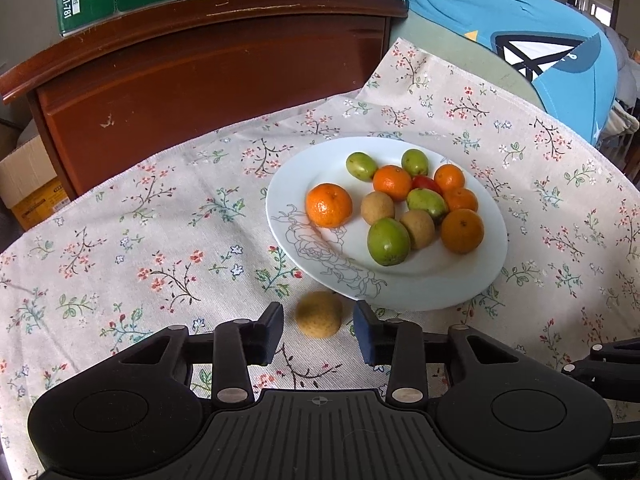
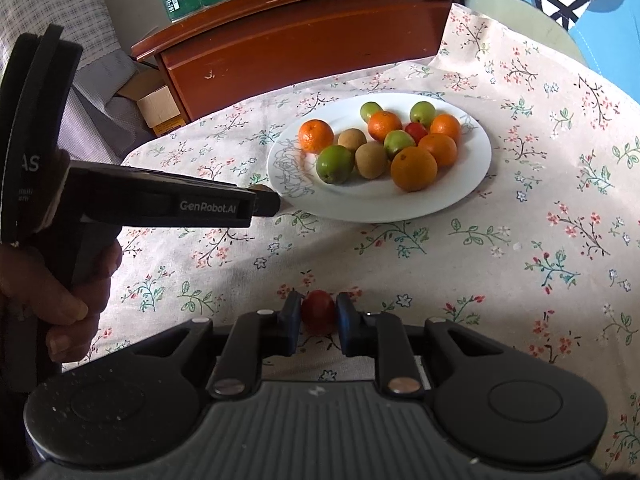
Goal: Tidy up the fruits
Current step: 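Grasp the brown kiwi with the left gripper while the right gripper holds the plum, then carry the kiwi and red plum with both grippers over the plate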
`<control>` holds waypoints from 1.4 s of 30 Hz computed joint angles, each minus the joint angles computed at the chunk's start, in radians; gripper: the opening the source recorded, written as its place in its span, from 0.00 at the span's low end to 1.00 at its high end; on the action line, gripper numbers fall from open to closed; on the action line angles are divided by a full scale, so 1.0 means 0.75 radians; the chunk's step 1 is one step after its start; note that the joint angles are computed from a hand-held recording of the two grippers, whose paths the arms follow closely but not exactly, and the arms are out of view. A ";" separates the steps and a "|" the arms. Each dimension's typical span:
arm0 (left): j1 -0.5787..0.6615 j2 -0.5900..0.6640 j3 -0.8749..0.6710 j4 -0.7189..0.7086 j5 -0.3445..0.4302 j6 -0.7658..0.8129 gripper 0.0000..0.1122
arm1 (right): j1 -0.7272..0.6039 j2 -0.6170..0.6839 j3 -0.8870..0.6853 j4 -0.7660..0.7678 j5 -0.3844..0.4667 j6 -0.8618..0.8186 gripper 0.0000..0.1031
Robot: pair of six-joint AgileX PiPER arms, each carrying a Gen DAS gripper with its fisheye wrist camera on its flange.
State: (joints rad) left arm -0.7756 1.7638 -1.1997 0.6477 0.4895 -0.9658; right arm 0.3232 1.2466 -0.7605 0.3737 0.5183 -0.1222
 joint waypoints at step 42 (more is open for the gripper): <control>-0.087 -0.098 -0.129 0.314 0.138 -0.307 0.21 | -0.347 0.299 -0.537 0.513 0.128 -0.595 0.18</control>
State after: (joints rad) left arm -0.8406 1.6900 -1.2967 0.8835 0.5927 -1.1959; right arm 0.0629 1.4709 -1.1631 0.7581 0.6141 -0.5688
